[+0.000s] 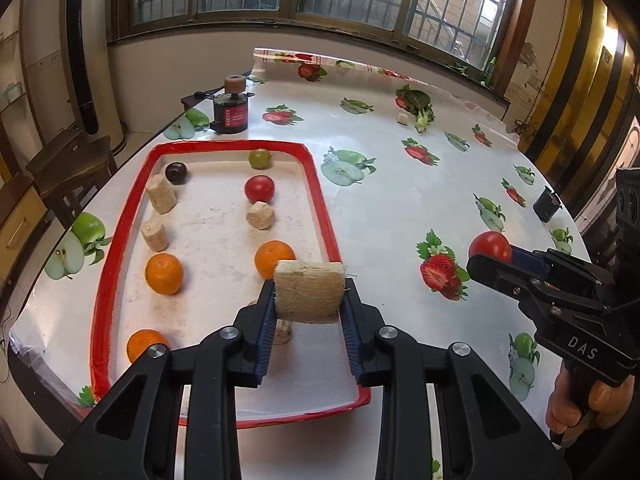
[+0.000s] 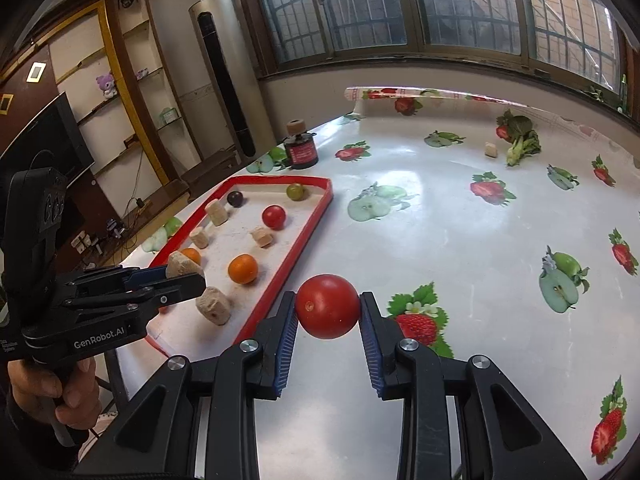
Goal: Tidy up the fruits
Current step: 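Carry the red tomato and beige cake over the red tray with both tools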
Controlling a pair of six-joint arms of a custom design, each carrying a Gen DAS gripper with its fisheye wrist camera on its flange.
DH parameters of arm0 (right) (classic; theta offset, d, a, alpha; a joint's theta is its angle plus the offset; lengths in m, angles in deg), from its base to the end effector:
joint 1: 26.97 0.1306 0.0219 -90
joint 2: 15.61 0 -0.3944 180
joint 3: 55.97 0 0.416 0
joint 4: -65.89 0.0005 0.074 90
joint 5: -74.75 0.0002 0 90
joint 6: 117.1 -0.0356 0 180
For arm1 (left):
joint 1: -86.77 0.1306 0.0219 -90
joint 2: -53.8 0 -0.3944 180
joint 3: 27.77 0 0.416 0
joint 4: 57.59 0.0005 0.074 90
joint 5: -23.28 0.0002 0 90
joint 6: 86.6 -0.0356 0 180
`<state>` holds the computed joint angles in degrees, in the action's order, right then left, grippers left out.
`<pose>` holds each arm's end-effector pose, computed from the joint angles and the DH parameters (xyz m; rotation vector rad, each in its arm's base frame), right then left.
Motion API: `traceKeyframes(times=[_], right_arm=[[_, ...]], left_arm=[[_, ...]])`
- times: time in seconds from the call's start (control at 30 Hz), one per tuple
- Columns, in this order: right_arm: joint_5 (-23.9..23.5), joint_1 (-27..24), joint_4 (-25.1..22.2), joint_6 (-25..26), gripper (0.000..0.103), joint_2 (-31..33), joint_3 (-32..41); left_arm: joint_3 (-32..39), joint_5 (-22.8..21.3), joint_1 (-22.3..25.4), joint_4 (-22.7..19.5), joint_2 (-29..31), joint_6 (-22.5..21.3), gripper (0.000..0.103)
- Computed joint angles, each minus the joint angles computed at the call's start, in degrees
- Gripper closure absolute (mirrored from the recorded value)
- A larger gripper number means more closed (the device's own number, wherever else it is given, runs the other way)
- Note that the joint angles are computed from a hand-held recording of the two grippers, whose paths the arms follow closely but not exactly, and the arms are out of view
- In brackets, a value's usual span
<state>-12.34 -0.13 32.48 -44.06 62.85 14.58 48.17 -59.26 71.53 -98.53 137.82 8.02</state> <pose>0.3911 0.1953 0.3873 -0.1728 2.3076 0.3359 0.4465 -0.1270 0.3817 0.2851 2.4246 -0.3140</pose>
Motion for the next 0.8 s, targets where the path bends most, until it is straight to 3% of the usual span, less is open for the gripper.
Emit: traceKeyframes(times=[0.37, 0.8], right_arm=[[0.17, 4.86, -0.05, -0.61, 0.072, 2.55, 1.78], [-0.72, 6.89, 0.38, -0.26, 0.072, 5.14, 3.6]], left_arm=[[-2.4, 1.32, 3.72, 0.11, -1.89, 0.48, 0.075], [-4.33, 1.73, 7.58, -0.03, -3.43, 0.6, 0.075]])
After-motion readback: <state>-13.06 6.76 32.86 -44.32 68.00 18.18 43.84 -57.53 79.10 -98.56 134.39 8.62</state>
